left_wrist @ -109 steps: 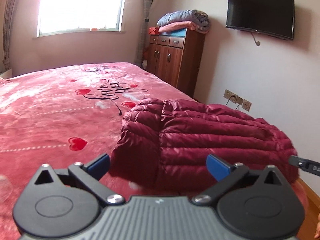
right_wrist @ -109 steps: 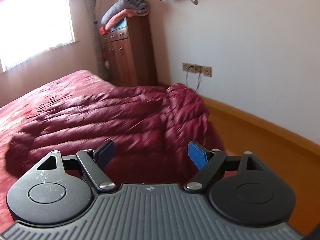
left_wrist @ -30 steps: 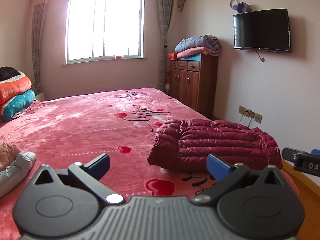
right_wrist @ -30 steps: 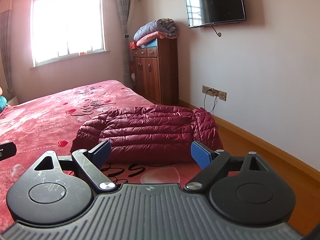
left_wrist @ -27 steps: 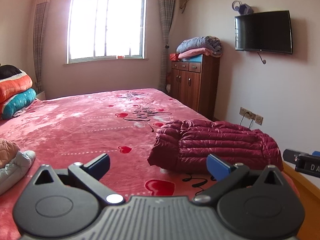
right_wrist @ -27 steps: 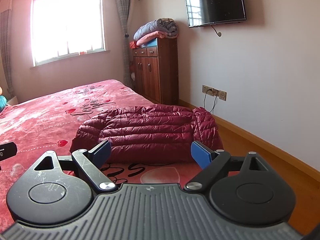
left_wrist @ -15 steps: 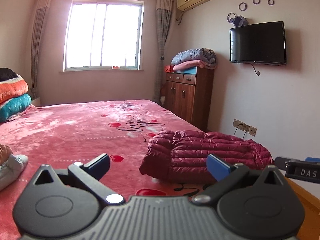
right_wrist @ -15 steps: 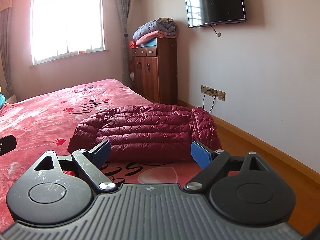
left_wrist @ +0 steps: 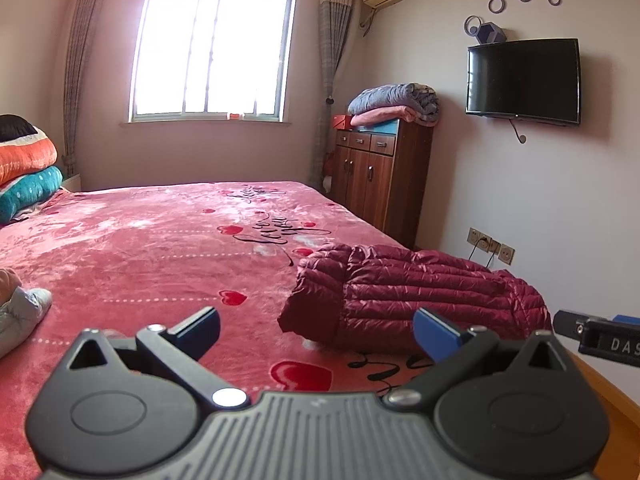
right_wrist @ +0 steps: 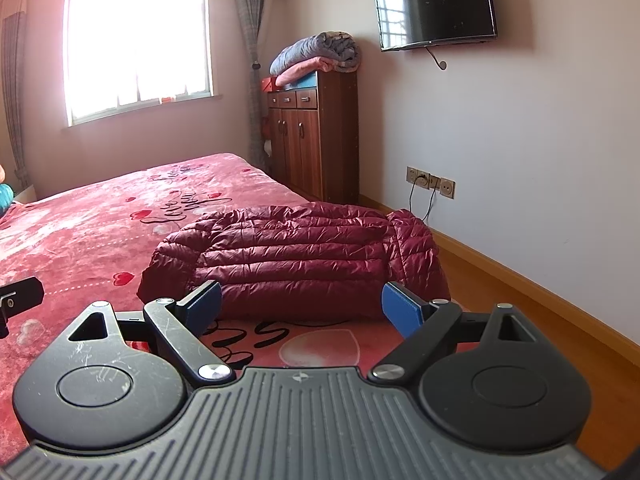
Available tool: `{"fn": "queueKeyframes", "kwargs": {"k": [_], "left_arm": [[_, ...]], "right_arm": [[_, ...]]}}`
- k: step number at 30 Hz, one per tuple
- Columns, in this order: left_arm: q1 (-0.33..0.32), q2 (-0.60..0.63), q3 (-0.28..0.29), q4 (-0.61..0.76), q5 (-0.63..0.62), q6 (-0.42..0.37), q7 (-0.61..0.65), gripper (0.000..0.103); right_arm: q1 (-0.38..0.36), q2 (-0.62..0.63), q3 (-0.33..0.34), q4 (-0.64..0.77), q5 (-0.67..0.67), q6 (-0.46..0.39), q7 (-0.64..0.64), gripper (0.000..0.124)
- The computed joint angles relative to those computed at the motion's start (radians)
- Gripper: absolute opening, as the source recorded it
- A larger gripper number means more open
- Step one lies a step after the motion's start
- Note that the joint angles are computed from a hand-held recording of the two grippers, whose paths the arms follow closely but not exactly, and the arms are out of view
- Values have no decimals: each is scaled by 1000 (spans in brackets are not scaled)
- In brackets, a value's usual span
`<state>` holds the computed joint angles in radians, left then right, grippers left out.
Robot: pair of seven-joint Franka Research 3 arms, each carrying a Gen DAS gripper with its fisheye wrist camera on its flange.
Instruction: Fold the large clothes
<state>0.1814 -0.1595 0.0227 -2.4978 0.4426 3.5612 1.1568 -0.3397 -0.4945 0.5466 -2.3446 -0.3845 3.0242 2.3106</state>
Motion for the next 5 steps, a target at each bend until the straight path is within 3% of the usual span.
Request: {"fn": "queueKeyframes", "kwargs": {"k": [5], "left_arm": [[18,7,-22,-1,-46,-17,38,102]], "right_arm": [[16,19,-11,8,-4,-5,-12,103]]}}
